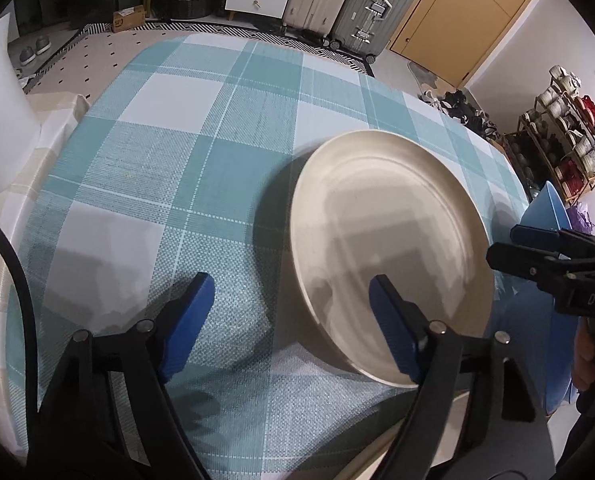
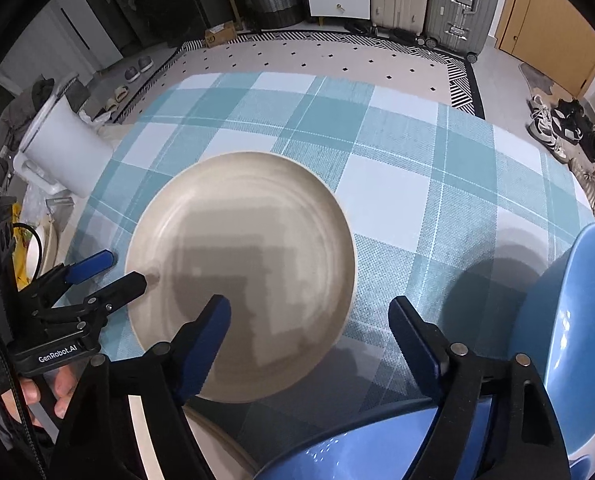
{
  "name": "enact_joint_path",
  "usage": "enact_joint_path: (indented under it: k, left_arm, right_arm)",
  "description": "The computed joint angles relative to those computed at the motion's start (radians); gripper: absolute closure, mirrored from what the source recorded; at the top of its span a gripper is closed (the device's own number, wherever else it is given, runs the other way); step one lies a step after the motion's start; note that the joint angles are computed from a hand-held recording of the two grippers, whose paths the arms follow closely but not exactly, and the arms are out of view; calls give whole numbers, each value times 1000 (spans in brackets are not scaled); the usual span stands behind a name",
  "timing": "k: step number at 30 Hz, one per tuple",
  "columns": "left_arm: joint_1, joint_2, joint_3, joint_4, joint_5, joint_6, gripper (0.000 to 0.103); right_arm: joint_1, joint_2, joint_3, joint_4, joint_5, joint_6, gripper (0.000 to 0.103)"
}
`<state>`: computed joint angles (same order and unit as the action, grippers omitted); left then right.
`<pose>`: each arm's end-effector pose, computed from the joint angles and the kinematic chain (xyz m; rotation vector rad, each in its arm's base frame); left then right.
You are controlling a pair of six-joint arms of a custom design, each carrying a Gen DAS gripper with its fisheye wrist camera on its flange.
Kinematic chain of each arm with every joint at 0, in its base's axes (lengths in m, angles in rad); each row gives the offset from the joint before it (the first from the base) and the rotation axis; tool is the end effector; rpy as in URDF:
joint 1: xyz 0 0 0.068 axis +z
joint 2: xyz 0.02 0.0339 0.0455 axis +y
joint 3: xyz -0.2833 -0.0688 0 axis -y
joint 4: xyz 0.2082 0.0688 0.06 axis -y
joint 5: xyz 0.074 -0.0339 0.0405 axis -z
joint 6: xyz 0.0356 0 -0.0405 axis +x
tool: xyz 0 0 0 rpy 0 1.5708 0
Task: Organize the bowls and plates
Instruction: 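Move the left tool toward the remaining cream plate's rim, then close the left tool on the cream plate's rim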
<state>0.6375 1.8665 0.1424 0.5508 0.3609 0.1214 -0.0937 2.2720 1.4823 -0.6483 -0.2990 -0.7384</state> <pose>0.1454 0.0920 0.0706 -0.5781 2.5693 -0.2496 0.4055 -0.0276 0.1173 -0.9407 2.7254 0.3197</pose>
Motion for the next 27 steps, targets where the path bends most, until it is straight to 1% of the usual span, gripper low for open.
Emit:
enact_joint_path:
  k: [3,5,8,10,11,12,15,16,17,19,20,22,23,25,27]
  left_arm:
    - [3,22,4,13,8,-4,30]
    - [3,37,9,13,8,-6,37]
    - [-3,42,6,24,3,-9,41]
    - [-4,47,8,24,6,-9,42]
    - [-5,49,6,29,7,-11,46]
    - [-6,49,6,29,8,-11,48]
    - [-17,52,-1,42,0,-11,56]
    - [-19,55,-2,47,1,-9,61]
    - [-22,57,-4,50,2,-8,66]
    - [-25,56,-7,53,-2,-10,71]
    - [-26,57,-7,54,2,-8,76]
    - [-24,64,-6,49,20,-1,82]
    - [-27,69,-6,52,19,-1,83]
    - [-36,75,-16,79,10,-5,85]
    - [-39,72,-20,79,14,-2,87]
  right_arm:
    - [13,12,7,5,17,6,25]
    - [20,17,10,4,25,11,26]
    - [28,16,-3,17,38,5,33]
    - [33,12,-19,35,45,2,34]
    - [35,6,-35,59,52,4,36]
    - [37,4,-41,67,56,3,40]
    - [42,7,-44,67,67,-4,45]
    - [46,7,-51,76,75,-7,45]
    - [50,5,-60,87,86,-8,48]
    - [56,-4,-86,123,109,-12,51]
    - [57,-7,-95,134,116,-16,54]
    - [60,-14,-110,157,136,-18,59]
    - [62,-12,-110,158,154,-15,63]
    - [65,-9,-114,165,174,-17,65]
    - [65,-8,-120,175,183,-19,69]
